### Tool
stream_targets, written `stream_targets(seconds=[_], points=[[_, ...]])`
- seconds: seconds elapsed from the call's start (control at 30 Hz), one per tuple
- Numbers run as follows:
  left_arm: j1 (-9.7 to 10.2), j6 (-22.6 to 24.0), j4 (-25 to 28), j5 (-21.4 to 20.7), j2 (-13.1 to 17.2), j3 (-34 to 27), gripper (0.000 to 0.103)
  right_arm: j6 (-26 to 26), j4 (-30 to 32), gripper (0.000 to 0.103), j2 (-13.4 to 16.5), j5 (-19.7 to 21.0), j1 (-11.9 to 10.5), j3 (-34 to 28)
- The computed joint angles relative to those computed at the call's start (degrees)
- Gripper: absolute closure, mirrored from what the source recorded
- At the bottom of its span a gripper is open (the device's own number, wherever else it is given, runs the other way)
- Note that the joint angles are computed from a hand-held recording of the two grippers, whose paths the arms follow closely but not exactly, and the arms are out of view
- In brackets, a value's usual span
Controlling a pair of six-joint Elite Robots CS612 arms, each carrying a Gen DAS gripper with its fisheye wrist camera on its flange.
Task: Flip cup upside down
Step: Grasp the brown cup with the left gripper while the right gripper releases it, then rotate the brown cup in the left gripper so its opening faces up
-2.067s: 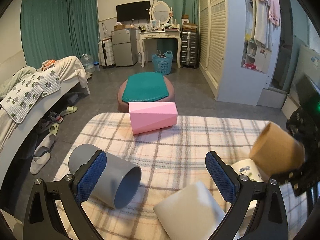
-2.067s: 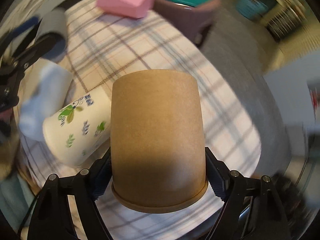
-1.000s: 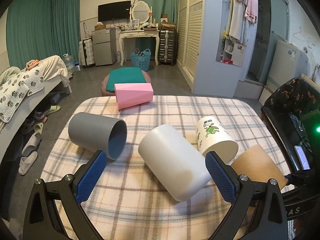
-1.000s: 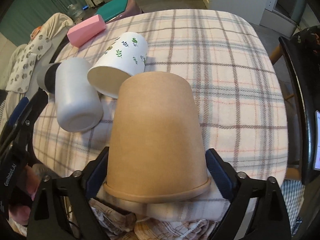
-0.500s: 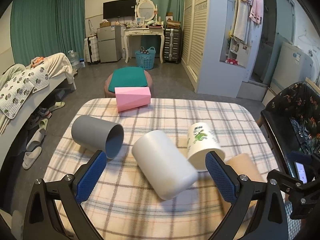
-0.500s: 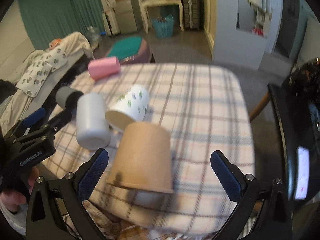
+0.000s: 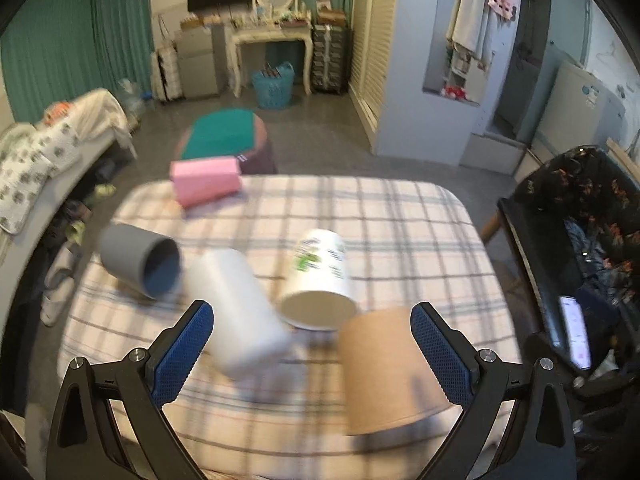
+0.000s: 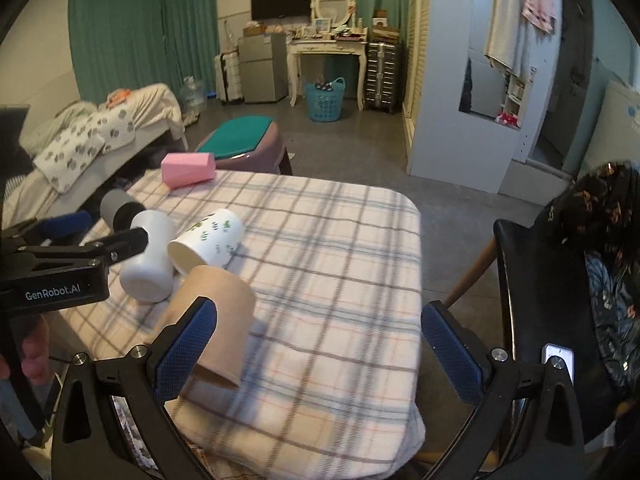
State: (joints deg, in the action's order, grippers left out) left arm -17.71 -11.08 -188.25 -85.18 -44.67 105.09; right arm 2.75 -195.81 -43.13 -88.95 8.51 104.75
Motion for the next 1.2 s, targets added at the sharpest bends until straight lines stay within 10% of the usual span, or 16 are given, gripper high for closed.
stream_targets(seconds=[0.53,0.73,0.87,1.2], points=[[-0.46,-2.04,23.79,-7.52,4.72,-10.79,0.003,2.33,1.31,0.0,2.58,3.26,-3.33,-0.82],[-0.41,-1.0,25.68,-8.47,5.43,-11.91,0.004,2.56,2.33,0.0,3.37,3.86,-3.51,-1.7],[-0.14,-0.65,28.59,-10.0,5.68,-12.81,0.026,2.75,2.53,0.0,3.66,4.2,-3.57,-1.94],[0.1,0.84,24.52,-11.89,4.15,-11.0,0.027,2.83,1.82,0.0,3.25,4.48,-3.27,-1.17]])
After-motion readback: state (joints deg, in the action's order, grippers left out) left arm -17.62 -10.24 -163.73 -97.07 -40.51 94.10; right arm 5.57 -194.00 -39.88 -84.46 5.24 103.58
